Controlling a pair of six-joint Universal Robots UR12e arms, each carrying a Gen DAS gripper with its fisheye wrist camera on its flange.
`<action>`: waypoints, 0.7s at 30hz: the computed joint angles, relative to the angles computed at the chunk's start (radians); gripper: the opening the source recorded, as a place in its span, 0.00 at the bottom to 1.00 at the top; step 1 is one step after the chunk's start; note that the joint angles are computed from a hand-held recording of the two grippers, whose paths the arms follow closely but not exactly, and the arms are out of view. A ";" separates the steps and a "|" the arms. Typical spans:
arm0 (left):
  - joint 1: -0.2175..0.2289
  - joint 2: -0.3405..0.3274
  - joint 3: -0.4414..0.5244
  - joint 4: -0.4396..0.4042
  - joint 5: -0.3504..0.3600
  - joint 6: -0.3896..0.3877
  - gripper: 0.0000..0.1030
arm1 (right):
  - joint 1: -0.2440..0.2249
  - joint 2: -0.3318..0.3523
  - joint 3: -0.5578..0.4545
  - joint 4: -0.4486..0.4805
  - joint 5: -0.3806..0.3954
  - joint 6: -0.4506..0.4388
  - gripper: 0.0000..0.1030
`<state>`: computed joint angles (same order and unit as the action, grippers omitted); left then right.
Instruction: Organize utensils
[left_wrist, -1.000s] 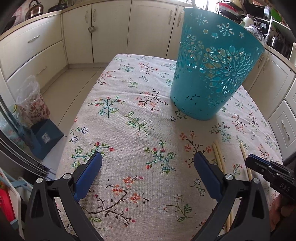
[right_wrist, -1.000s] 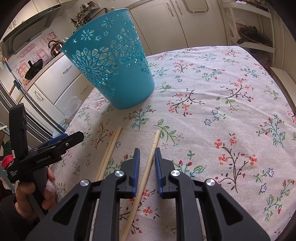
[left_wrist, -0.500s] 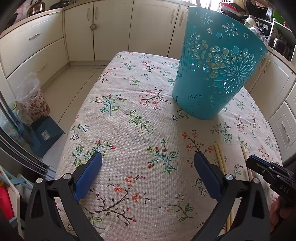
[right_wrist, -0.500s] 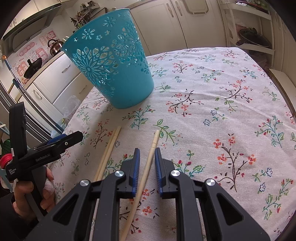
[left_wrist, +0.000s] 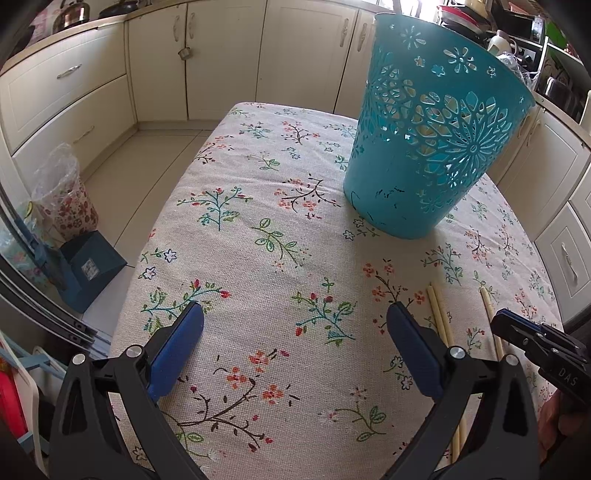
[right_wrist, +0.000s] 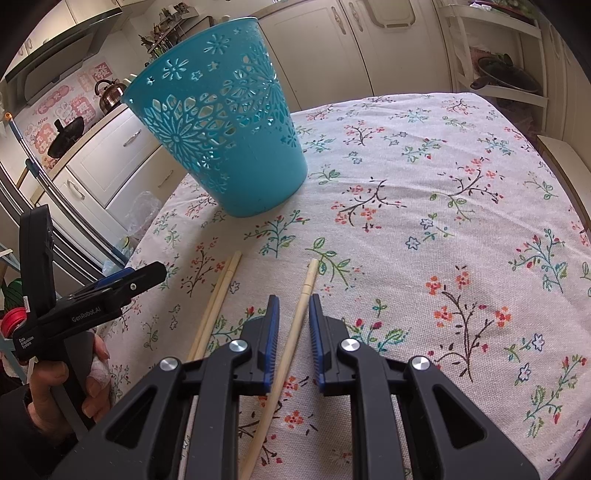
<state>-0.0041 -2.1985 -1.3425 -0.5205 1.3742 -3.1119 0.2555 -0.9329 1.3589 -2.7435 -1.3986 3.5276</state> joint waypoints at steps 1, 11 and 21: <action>0.001 0.000 0.000 0.000 -0.003 0.001 0.93 | 0.000 0.000 -0.001 0.002 -0.003 -0.003 0.16; 0.008 0.000 -0.003 0.008 -0.032 -0.001 0.93 | 0.018 -0.008 0.003 0.005 -0.050 -0.002 0.37; 0.007 -0.003 0.001 0.004 -0.033 0.001 0.93 | 0.059 0.022 -0.073 0.117 -0.205 -0.099 0.08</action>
